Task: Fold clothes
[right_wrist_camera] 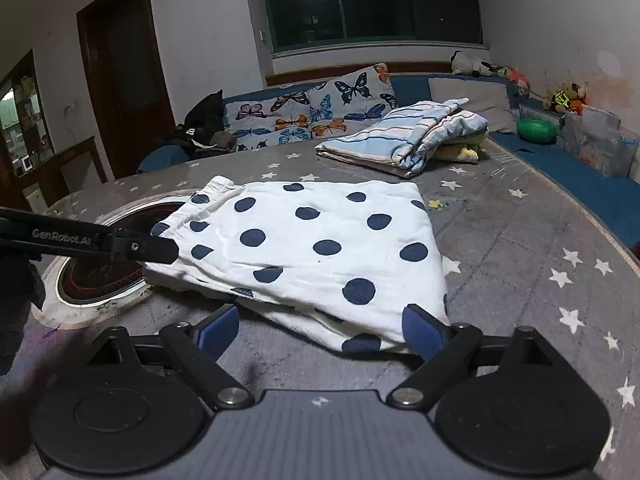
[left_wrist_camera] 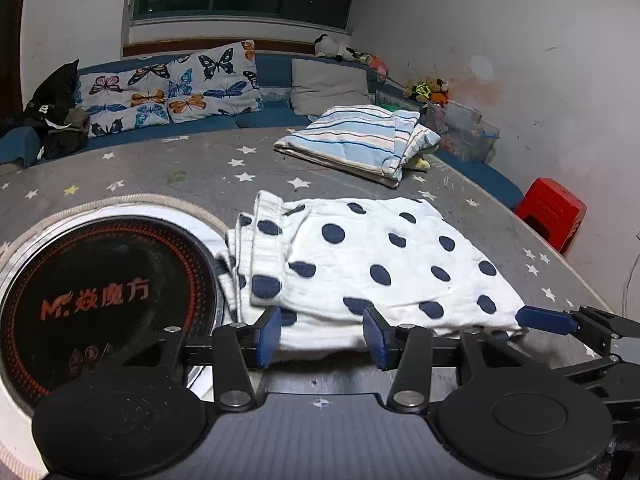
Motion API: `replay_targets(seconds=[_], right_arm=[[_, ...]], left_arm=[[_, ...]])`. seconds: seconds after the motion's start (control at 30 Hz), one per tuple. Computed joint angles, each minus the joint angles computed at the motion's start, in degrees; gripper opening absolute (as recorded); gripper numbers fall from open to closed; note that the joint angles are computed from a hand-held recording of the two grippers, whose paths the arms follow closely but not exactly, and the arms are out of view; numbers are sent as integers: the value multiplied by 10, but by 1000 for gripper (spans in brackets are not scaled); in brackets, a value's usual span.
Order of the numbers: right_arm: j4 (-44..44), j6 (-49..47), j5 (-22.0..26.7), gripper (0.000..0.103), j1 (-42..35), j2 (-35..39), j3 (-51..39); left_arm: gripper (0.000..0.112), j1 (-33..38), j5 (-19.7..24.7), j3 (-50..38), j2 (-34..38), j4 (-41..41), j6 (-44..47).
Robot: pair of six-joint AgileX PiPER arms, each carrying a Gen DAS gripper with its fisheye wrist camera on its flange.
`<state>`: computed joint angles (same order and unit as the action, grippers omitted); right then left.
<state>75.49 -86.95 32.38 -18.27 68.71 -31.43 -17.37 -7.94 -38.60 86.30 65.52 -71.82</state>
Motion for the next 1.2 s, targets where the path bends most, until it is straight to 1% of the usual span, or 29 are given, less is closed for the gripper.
replay_targets(seconds=[0.03, 0.1, 0.23, 0.27, 0.3, 0.33, 0.4, 0.47, 0.5, 0.6, 0.63, 0.73, 0.83, 0.93, 1.0, 1.13, 1.2], right_arm=[[3, -4, 2, 98, -2, -3, 2], [7, -10, 6, 103, -7, -13, 8], [8, -15, 12, 103, -11, -31, 22], [7, -13, 11, 103, -12, -35, 25], [5, -8, 9, 103, -11, -38, 28], [0, 0, 10, 103, -11, -43, 31], [-9, 16, 13, 103, -11, -48, 33], [-13, 28, 21, 103, -14, -53, 35], [-13, 31, 26, 103, -16, -56, 37], [-12, 39, 31, 103, -17, -67, 43], [-11, 42, 29, 103, -16, -71, 45], [-15, 54, 13, 103, -1, -92, 54], [-21, 70, -8, 103, 19, -114, 63], [-18, 64, -32, 103, 40, -133, 75], [-13, 62, -37, 103, 46, -142, 82], [-8, 66, -41, 103, 53, -156, 92], [-16, 78, -51, 103, 63, -156, 92]], left_arm=[[56, 0, 1, 6, -6, -14, 14], [61, 0, 6, 17, -17, -54, 54], [73, 1, 7, 39, -36, -115, 112], [74, 3, 5, 44, -41, -122, 120], [78, 5, 2, 50, -46, -123, 123], [84, 5, 1, 56, -52, -140, 141], [90, 4, -1, 70, -65, -191, 195], [95, 0, -4, 84, -76, -254, 261], [97, 0, -7, 89, -82, -264, 274], [103, 0, -15, 104, -97, -273, 291], [103, 0, -17, 108, -101, -268, 287], [103, 3, -21, 117, -113, -219, 240], [103, 4, -22, 126, -121, -212, 232], [103, 8, -23, 132, -129, -154, 173], [103, 7, -22, 136, -136, -139, 160], [103, 6, -20, 144, -151, -139, 161], [103, 2, -15, 146, -156, -140, 160]])
